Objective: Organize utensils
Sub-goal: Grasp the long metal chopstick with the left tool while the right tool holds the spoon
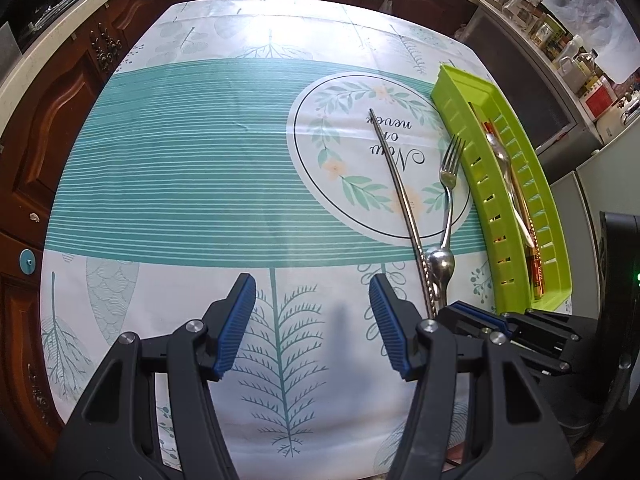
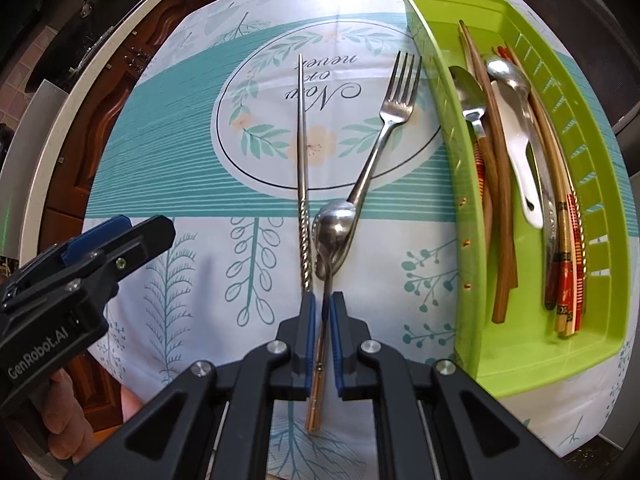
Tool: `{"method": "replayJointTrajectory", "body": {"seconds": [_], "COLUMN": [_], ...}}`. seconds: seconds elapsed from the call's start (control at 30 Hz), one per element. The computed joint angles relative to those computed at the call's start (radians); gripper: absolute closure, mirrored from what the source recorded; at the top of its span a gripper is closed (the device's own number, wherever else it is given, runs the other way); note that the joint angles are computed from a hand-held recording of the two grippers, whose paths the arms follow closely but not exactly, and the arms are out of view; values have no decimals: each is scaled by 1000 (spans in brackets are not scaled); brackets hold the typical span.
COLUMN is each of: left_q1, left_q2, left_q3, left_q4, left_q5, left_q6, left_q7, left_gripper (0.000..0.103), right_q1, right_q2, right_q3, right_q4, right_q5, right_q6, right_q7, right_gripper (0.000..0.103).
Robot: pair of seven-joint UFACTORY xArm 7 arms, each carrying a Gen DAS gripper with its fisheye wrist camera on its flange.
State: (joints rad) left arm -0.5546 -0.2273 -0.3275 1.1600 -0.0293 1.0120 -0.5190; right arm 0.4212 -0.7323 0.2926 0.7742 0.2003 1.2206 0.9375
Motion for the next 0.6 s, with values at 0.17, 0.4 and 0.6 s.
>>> {"method": "replayJointTrajectory", "body": {"seconds": [0.17, 0.4, 0.6], "left_q1": [0, -3, -12], "left_q2": [0, 30, 92], "left_q3": [5, 2, 2], "left_q4": [-2, 25, 89], "left_q5": [-9, -9, 8], "left_q6": [-3, 15, 54], "left_q7": [11, 23, 36], "left_gripper": [47, 47, 47], "right_q1": [0, 4, 11], "right_q2": [17, 80, 128], "right_q3": [4, 28, 45], "right_q4": [14, 58, 91], "right_q5": [-16, -49, -89], "right_q6": [23, 40, 45], "right_q7": [-7, -11, -8], "right_gripper": [96, 96, 99]}}
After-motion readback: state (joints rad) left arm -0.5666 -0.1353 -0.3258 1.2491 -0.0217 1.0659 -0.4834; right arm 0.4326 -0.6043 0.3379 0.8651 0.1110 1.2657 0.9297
